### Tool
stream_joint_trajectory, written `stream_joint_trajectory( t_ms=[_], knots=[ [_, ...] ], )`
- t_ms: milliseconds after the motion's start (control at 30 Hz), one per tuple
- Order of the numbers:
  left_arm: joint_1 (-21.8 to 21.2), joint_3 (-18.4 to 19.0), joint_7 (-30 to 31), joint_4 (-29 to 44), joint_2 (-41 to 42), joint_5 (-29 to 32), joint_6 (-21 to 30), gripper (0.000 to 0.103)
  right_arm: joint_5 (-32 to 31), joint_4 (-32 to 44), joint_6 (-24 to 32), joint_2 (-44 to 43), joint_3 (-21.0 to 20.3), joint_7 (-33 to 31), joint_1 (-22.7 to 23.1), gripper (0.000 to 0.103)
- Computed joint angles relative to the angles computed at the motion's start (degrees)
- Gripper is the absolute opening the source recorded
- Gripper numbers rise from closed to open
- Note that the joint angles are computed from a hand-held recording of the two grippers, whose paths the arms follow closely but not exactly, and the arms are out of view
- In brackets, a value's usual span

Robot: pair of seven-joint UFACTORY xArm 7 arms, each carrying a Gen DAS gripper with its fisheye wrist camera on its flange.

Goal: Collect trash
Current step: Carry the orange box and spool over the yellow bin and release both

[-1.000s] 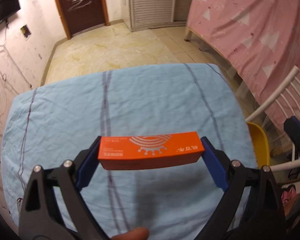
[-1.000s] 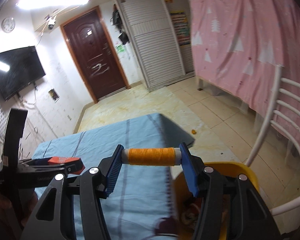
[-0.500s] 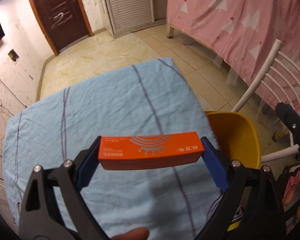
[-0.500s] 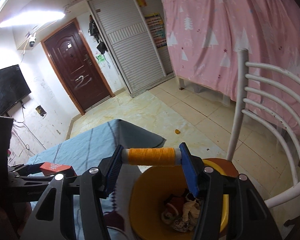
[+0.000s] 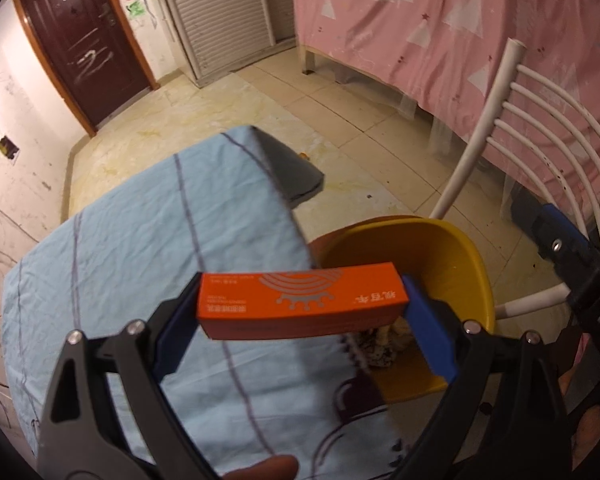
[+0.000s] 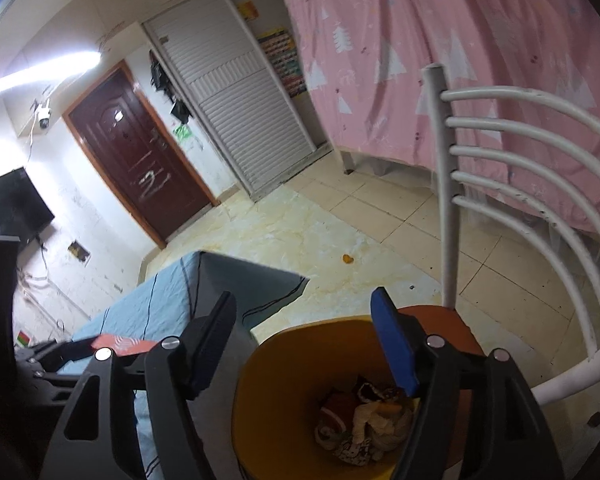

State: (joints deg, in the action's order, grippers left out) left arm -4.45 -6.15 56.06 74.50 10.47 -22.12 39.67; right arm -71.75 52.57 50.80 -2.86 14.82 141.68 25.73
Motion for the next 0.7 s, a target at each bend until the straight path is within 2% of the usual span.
stream_joint_trajectory(
  t_ms=[167, 367, 433, 533, 600, 700],
  knots=[
    [-1.2, -0.8, 0.9, -2.8, -1.8, -0.1, 0.1, 0.09, 0.6, -3.0, 1.8, -3.1, 0.8, 2.4, -0.1, 0.064],
    [-2.8, -1.2, 5.6, -7.1, -5.0, -2.5, 1.3, 0.09, 1.4, -5.0, 6.4, -6.1, 3.1, 5.3, -0.2, 0.065],
    [-3.4, -1.1, 7.7, -9.0, -6.3, -3.4, 0.1, 0.09, 1.5, -5.2, 7.6, -6.5, 3.7, 6.2, -0.2, 0.066],
    [-3.8, -0.6, 9.4, -9.0, -6.7, -4.5, 1.6, 0.091, 1.4, -5.3, 8.4, -6.5, 4.1, 7.7, -0.3, 0.068],
    [-3.8, -0.3, 10.3, -8.1, -6.1, -5.4, 2.7, 0.096, 1.2, -5.0, 8.6, -6.0, 4.2, 8.0, -0.3, 0.069],
    [-3.4, 0.1, 11.2, -7.0, -5.6, -7.0, 4.4, 0.096, 1.0, -4.4, 9.2, -5.6, 4.2, 7.8, 0.0, 0.069]
  ],
)
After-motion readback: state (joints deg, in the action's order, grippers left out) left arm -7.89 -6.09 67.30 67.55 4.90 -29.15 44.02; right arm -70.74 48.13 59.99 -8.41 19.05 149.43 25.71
